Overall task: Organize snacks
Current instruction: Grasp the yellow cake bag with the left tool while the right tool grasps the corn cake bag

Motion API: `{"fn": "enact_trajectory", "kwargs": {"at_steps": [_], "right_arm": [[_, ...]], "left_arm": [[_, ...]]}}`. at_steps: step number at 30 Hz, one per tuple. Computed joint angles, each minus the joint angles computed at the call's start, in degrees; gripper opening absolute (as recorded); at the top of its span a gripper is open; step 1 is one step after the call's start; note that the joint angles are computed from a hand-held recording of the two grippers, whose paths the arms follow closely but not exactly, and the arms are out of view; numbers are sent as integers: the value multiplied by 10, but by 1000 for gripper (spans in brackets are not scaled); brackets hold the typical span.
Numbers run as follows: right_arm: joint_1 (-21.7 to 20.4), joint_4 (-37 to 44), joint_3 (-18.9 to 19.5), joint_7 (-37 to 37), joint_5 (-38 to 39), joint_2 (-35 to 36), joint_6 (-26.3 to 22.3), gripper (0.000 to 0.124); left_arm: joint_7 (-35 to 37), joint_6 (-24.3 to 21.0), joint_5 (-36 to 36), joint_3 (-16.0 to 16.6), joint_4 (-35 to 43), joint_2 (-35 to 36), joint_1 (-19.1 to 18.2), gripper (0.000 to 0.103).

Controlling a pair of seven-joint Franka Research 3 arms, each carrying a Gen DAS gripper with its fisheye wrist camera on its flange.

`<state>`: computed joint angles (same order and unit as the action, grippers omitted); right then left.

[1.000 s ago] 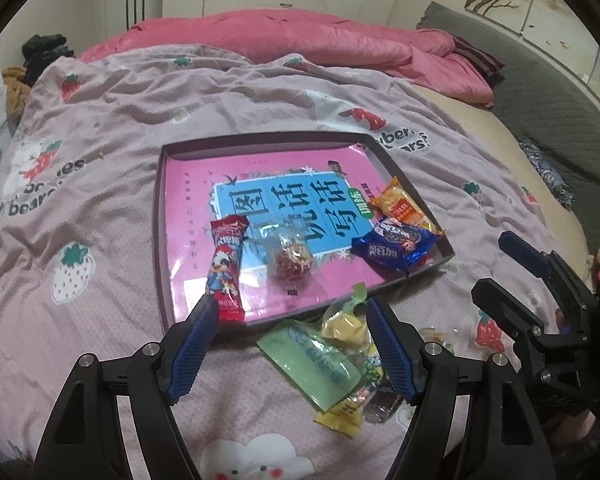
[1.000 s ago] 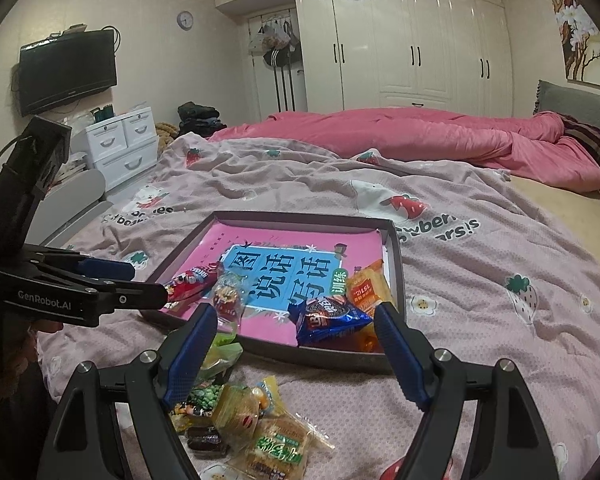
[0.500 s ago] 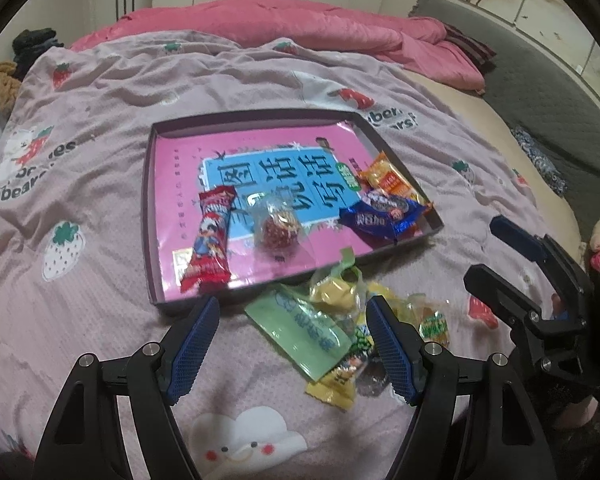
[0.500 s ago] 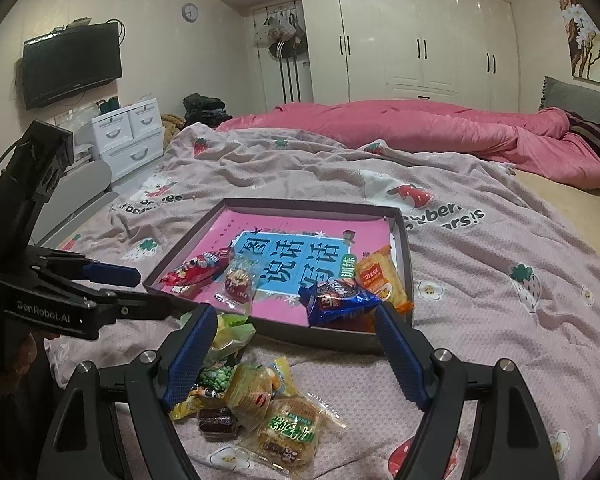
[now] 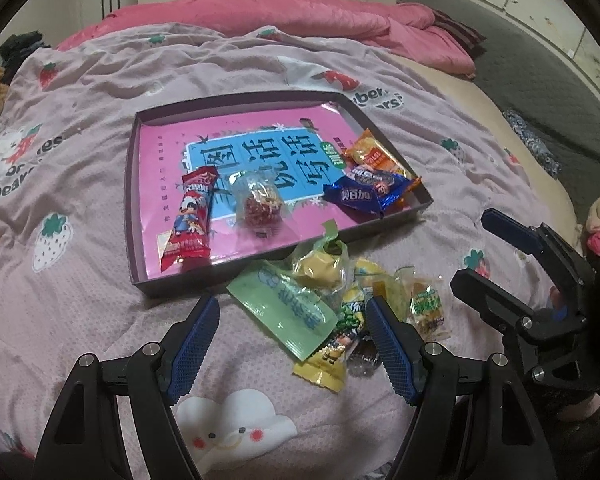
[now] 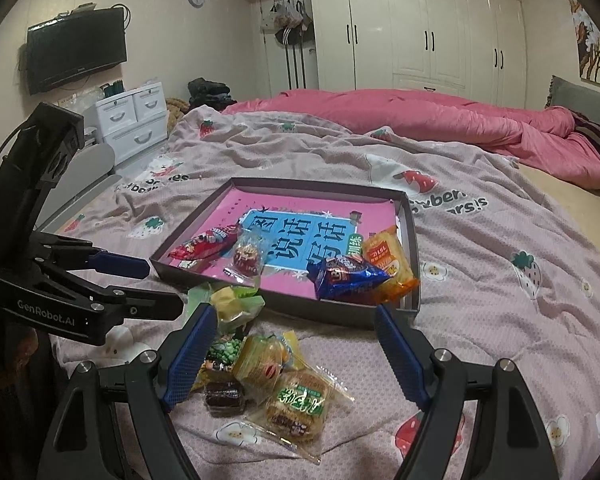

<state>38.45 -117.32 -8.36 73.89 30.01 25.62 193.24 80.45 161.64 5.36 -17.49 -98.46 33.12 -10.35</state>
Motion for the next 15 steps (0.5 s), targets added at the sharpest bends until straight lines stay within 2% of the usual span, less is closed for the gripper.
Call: {"fn": "enact_trajectory", "kwargs": {"at_steps": [6, 10, 15], "right_arm": [[11, -7, -10, 5, 1, -5, -14, 80], [6, -6, -6, 16, -17, -5, -40, 80], [26, 3, -32, 42, -61, 5, -77, 80]], "left_arm": [[3, -7, 4, 0, -4, 1, -1, 77], [7, -4, 13, 5, -5, 3, -7, 77], [16, 2, 19, 2, 1, 12, -7, 77]]}}
